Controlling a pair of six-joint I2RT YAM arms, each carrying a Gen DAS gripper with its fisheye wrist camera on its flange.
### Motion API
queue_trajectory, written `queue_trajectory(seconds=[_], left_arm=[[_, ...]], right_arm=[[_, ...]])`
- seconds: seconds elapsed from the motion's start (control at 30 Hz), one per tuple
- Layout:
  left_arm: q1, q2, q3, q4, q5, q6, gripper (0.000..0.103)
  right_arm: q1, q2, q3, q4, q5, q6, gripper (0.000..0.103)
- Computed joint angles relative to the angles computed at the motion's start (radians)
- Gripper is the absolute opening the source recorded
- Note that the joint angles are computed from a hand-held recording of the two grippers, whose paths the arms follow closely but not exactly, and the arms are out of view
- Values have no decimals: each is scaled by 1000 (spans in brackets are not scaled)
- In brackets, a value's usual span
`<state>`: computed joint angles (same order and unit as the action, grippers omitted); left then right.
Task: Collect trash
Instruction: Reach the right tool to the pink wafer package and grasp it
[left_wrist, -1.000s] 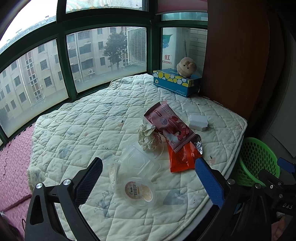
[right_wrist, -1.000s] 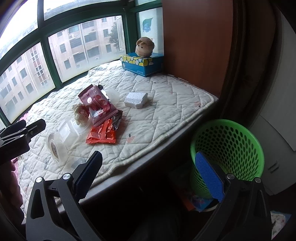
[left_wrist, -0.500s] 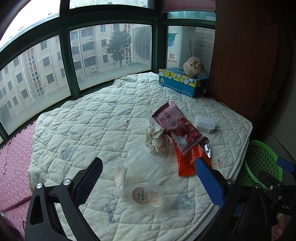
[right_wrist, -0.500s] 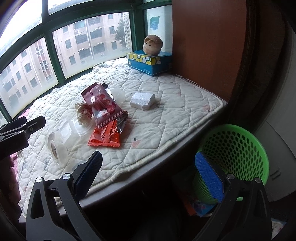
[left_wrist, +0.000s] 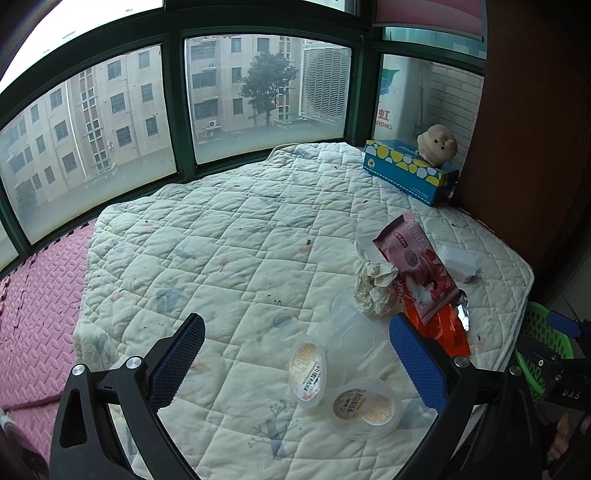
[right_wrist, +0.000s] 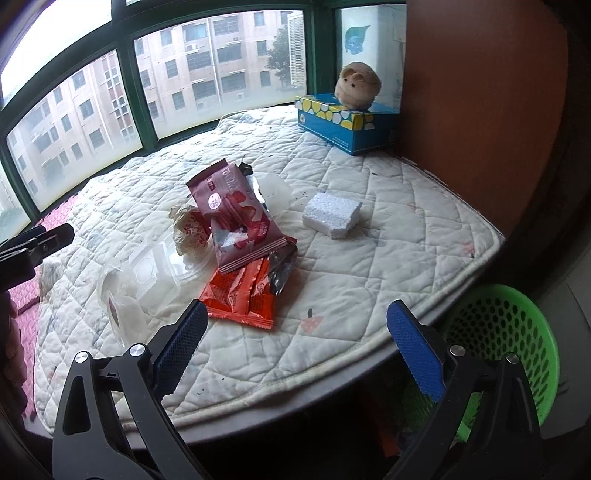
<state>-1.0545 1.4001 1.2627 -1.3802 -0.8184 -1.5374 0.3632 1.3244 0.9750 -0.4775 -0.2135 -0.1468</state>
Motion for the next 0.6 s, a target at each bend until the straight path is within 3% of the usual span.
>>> queue_trajectory(seconds=[0.2,0.6], left_arm=[[4,-58,-72,8,18,-9,97],[2,-152,-252,145,122,2,97]], right_arm=[[72,132,96,18,-2,-25,94],[189,457,382,14,52,-117,92]])
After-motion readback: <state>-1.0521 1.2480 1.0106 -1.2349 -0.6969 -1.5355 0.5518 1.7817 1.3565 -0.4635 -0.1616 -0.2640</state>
